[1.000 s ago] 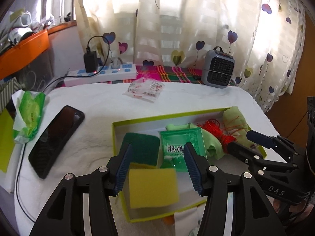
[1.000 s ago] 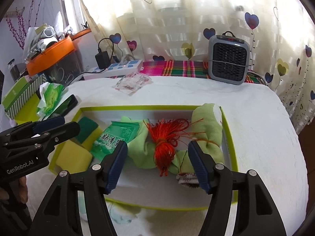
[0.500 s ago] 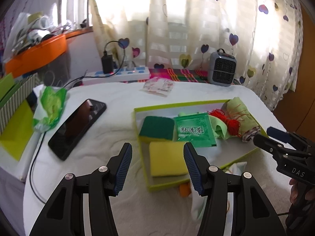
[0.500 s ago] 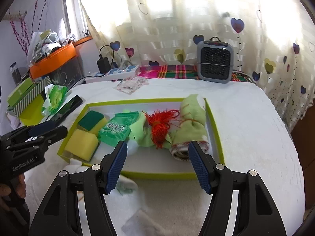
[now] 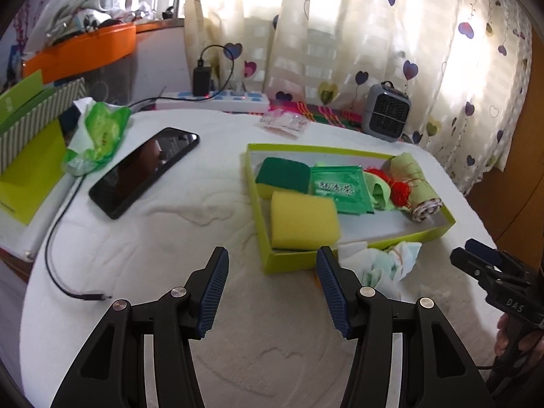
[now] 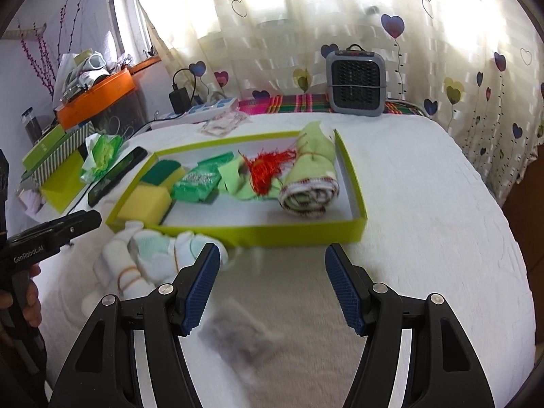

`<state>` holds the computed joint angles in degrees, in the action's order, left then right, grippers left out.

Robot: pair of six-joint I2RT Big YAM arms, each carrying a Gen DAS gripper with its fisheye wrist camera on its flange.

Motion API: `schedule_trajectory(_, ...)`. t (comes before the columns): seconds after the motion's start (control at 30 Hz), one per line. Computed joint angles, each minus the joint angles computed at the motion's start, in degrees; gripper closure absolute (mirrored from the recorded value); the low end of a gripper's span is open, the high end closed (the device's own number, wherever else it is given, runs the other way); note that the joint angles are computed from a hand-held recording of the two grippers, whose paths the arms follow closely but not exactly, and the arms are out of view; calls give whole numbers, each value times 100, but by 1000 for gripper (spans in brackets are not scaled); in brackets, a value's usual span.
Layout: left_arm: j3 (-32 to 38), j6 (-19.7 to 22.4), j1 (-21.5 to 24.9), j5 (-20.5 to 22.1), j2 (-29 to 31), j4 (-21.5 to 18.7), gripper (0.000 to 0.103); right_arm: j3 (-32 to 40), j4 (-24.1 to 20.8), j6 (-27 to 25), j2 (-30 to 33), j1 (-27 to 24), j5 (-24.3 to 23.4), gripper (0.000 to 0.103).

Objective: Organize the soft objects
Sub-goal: 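Withdraw both grippers from the box toward the white socks and tissue beside it, then grasp the white sock bundle with the left gripper while the right gripper grasps the crumpled white tissue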

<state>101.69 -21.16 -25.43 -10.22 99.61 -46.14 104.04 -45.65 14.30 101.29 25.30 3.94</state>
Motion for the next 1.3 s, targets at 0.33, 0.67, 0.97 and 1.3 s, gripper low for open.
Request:
schedule_trajectory(0.33,-425,-119,31,422,-261,126,50,-429,23,-179,-210,32,-218,38)
schedule_trajectory(0.67,-528,-169,-57,577,-318,115,50,-553,-11,-483,-226,122,-482,38)
schedule_trajectory(0.97,-569,-194,-83,923,-340,192,40,-512,-100,-614,-173,147,-572,38)
schedule_trajectory(1.3,-445,-278,-142,1505,-204,224,39,-358,-331,-739,-53,157,-675,35)
